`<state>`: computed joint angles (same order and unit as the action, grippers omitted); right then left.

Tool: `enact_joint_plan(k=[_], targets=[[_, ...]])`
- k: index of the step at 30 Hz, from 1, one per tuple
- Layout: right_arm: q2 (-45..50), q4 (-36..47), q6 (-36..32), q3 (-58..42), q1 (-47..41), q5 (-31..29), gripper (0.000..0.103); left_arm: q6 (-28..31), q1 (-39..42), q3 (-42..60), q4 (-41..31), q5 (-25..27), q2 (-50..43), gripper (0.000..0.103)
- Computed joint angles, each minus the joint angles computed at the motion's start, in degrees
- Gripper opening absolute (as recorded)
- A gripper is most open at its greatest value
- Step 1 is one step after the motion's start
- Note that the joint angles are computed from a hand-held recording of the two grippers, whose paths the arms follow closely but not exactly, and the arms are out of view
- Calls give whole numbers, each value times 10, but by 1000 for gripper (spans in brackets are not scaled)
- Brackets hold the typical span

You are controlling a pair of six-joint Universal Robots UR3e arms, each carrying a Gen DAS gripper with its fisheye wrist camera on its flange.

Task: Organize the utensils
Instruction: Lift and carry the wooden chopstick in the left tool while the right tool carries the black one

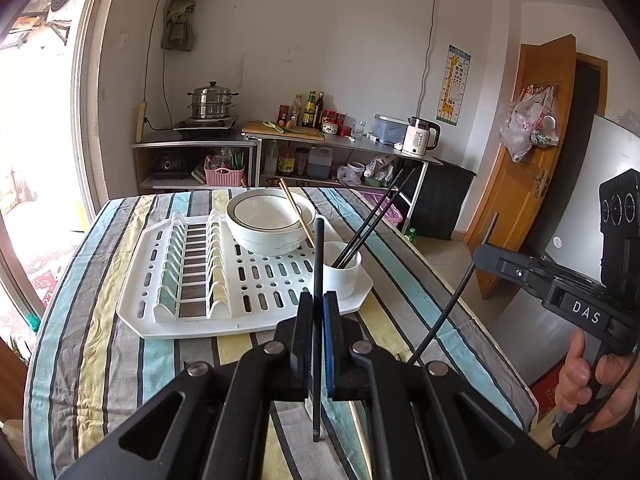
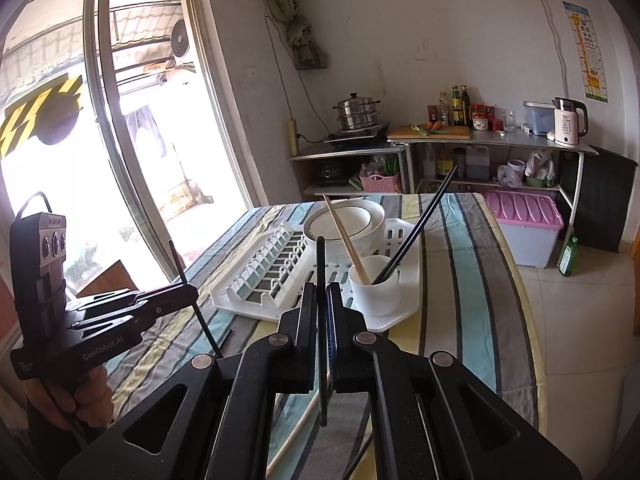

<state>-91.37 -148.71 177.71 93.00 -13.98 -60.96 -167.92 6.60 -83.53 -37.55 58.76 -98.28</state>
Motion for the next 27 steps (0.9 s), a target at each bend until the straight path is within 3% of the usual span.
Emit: enact_joint_plan(k=[15,21,27], targets=[[55,27,-3,-110,2,-20,4,5,-24,169,-80,13,-87,5],[96,44,2,-183,5,-30,4,-2,-42,325,-148,13,-162,5],[145,65,11,-261,2,-33,4,-25,-59,544,-235,13,-275,5]])
